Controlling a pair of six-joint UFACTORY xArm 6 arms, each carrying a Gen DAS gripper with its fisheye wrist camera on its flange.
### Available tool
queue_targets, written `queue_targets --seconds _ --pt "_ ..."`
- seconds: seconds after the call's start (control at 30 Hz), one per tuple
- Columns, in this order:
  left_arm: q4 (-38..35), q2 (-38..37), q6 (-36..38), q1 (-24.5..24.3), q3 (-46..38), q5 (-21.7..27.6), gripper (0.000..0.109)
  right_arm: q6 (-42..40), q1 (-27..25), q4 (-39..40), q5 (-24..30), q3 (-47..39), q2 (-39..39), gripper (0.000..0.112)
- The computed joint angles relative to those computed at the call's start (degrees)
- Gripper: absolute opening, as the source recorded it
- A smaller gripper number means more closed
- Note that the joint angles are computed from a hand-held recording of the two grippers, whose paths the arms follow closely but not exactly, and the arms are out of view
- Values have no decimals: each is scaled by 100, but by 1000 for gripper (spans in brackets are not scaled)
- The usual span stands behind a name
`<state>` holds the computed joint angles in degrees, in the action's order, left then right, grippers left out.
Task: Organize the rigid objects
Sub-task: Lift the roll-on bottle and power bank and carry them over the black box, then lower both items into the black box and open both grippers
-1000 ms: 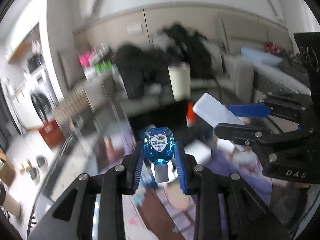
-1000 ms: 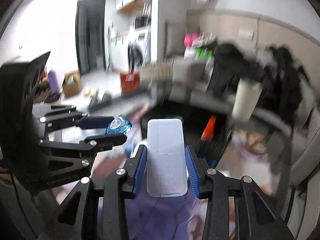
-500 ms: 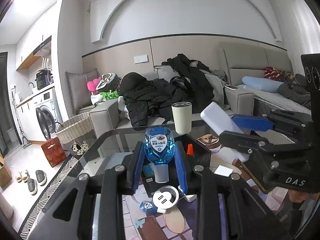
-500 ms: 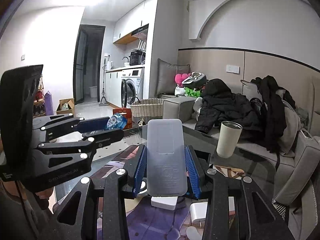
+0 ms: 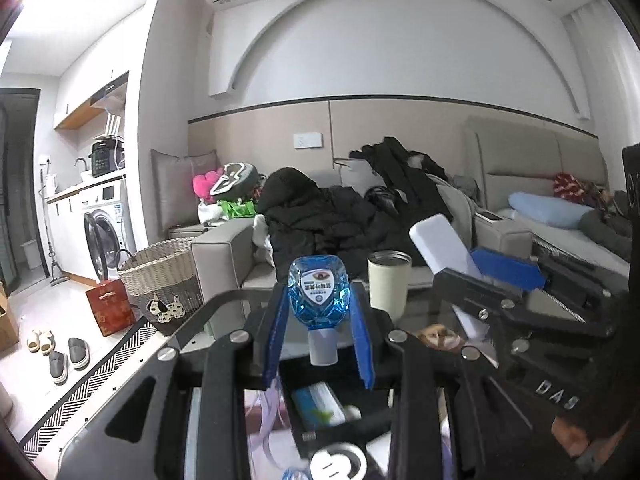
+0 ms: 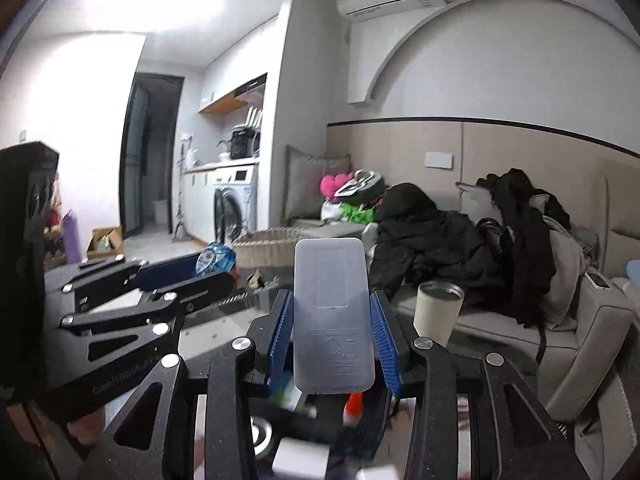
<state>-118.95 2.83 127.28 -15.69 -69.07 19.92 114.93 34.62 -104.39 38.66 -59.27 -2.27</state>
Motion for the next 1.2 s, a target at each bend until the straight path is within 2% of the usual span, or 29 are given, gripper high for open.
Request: queue_targets --seconds 0.27,0.33,0.43,0.57,0.7,0.77,0.9,1.1,1.2 --pt "618 940 -975 -78 -1143 -274 29 -214 -488 249 -158 -1039 857 39" --pt "979 1078 -1397 -92 -1246 -343 29 -282 -613 357 -264 -1212 1019 39" --pt "1202 1212 -1526 -165 -1322 -477 29 -439 -742 597 -434 -1367 1195 39" --pt "2223 1442 -2448 -290 -1431 -685 29 -731 -896 974 -614 -1490 1351 39" --pt "3407 1652 -3629 -317 -1484 -693 29 -1523 -1068 1980 -717 -1680 1630 39" --pt "3752 1723 -3930 -334 -1488 -706 29 -1988 -1122 2584 -547 -1775 1783 39" --pt "4208 1837 -4269 -391 -1495 -757 29 -2525 -1275 3191 -373 -1817 1977 39" --pt "5880 2078 -5896 -394 -1498 -669 29 -3144 -1429 3873 -756 -1866 2278 39" --pt "6452 2186 -6404 -368 -1524 -608 29 -3614 -1406 4303 -1026 -1940 2430 39"
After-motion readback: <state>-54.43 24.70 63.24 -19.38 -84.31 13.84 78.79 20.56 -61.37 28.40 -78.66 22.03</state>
